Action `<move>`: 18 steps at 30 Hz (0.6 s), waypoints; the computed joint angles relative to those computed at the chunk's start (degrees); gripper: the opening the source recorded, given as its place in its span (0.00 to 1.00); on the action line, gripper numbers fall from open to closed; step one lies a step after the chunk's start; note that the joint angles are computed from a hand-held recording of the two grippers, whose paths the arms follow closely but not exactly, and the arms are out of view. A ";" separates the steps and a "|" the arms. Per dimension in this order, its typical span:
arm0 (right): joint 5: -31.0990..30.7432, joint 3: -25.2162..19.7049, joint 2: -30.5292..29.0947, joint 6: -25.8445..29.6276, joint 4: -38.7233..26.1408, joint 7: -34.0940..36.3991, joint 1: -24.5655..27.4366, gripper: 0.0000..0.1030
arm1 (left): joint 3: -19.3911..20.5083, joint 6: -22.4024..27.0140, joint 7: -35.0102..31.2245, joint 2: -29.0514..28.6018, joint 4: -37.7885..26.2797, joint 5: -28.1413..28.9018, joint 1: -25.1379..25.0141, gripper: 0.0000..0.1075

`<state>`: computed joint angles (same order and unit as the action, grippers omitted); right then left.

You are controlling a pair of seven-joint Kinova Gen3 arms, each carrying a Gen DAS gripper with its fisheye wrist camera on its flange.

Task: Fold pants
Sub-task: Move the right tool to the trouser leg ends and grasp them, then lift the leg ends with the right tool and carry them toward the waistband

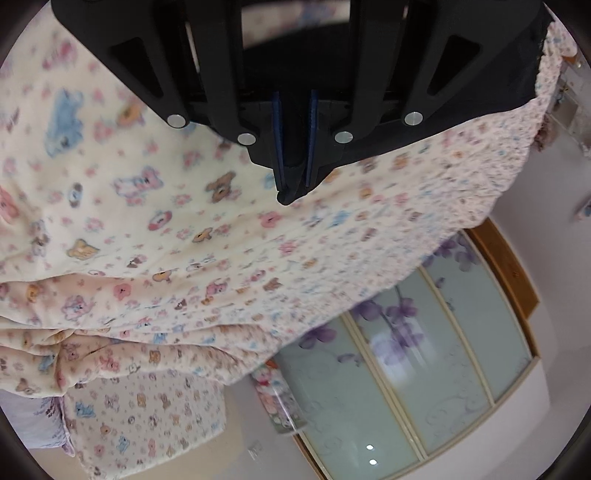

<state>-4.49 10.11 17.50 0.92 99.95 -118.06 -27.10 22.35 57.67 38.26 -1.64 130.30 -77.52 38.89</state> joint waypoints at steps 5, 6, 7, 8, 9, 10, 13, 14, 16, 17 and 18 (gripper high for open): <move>7.84 -13.08 -6.82 -8.13 11.01 -9.38 10.27 0.09 | 0.99 2.64 3.66 -0.33 1.01 -0.60 1.19 0.94; 9.28 -15.74 -7.88 -9.55 13.10 -11.71 12.68 0.08 | 1.03 2.63 4.29 -0.58 1.30 -0.81 1.30 0.94; 10.96 -18.39 -8.64 -10.68 14.70 -14.04 15.17 0.08 | 1.08 2.62 4.73 -0.77 1.54 -0.98 1.35 0.94; 12.29 -21.05 -9.67 -12.75 17.11 -16.37 17.70 0.08 | 1.26 2.91 5.13 -0.74 1.59 -1.08 1.46 0.94; 12.71 -23.70 -11.03 -14.47 19.77 -18.70 20.07 0.08 | 1.47 3.30 5.56 -0.68 1.67 -1.14 1.64 0.94; 13.92 -26.36 -11.89 -16.75 22.29 -21.03 22.70 0.08 | 1.73 3.91 6.27 -0.66 1.82 -1.31 1.91 0.94; 16.07 -33.27 -14.48 -18.87 28.48 -27.62 28.93 0.08 | 2.60 5.94 8.76 -0.74 2.62 -2.06 2.99 0.94; 16.22 -33.88 -14.85 -17.80 29.04 -28.61 29.15 0.08 | 2.90 6.61 9.58 -0.75 2.94 -2.28 3.41 0.94; 13.98 -32.79 -15.62 -13.48 30.10 -27.80 26.46 0.08 | 3.56 8.04 11.08 -0.69 3.51 -2.55 4.41 0.94; 11.65 -30.96 -15.49 -11.15 29.97 -26.02 23.81 0.08 | 3.74 8.57 11.35 -0.62 3.60 -2.48 4.82 0.94; 9.32 -29.12 -15.03 -8.82 29.71 -24.33 21.15 0.09 | 3.84 8.95 11.38 -0.56 3.59 -2.33 5.18 0.94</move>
